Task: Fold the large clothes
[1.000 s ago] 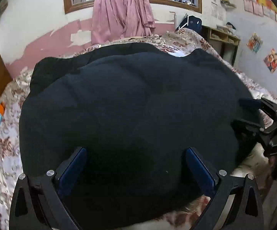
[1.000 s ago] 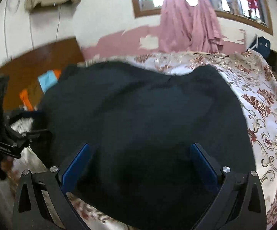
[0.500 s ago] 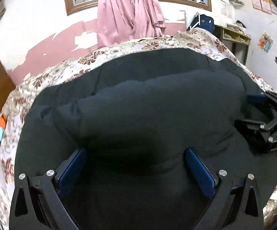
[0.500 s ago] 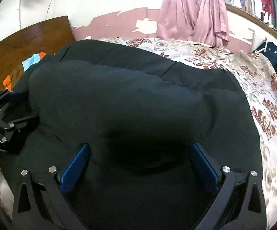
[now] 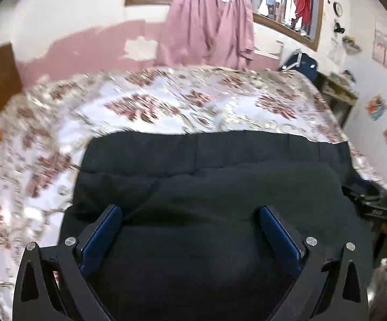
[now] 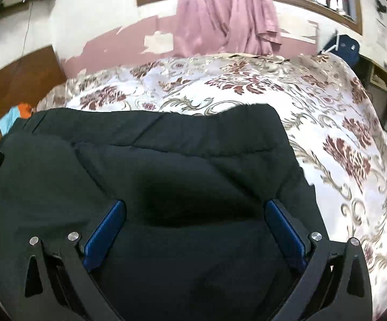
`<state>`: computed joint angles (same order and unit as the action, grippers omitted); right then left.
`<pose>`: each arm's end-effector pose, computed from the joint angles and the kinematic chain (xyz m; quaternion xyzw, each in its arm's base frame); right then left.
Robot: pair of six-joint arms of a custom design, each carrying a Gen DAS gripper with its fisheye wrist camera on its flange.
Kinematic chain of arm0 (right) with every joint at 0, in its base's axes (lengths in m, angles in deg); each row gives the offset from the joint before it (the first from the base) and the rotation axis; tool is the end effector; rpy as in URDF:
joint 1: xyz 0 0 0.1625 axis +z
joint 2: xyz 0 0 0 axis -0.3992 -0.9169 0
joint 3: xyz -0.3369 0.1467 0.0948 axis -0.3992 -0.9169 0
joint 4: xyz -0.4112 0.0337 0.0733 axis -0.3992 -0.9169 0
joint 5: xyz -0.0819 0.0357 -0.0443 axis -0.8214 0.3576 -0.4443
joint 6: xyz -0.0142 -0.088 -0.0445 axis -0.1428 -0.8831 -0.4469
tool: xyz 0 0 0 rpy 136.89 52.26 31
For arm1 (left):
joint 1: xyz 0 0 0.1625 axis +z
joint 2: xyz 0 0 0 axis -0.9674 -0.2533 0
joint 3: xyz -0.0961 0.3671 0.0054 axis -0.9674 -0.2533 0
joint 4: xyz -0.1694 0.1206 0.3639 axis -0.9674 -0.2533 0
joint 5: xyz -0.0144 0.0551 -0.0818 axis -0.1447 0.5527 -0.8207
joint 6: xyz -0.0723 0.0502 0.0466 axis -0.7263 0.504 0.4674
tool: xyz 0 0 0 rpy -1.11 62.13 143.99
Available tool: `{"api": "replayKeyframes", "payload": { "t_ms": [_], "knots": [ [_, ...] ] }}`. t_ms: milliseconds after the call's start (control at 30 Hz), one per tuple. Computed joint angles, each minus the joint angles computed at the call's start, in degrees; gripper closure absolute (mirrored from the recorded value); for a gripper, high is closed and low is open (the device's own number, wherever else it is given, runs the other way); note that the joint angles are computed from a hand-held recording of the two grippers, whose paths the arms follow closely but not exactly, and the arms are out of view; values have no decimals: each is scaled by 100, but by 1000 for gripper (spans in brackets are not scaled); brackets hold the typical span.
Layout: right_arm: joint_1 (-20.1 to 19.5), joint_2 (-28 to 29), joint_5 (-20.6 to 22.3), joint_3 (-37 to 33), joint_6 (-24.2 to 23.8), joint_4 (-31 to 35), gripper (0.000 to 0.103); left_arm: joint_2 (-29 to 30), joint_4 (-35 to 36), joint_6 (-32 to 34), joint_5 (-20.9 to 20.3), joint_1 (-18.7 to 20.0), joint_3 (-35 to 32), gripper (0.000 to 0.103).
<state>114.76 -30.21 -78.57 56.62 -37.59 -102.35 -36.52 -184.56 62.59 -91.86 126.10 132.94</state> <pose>0.1185 -0.7864 0.3359 0.2487 -0.8636 0.3431 0.2734 -0.3168 -0.7247 0.1974 0.1225 0.8586 -0.3996 0.2969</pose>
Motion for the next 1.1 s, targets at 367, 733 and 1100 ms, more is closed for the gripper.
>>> {"api": "replayKeyframes", "payload": {
  "t_ms": [367, 733, 1100],
  "knots": [
    [-588, -203, 1118, 369, 551, -302, 1, 626, -278, 534, -582, 255, -705, 0],
    [-795, -140, 1544, 312, 610, -168, 1, 621, -1186, 792, -1134, 414, -466, 0],
    [-810, -372, 1725, 656, 519, -391, 1, -100, -2002, -103, -1105, 309, 554, 0]
  ]
}}
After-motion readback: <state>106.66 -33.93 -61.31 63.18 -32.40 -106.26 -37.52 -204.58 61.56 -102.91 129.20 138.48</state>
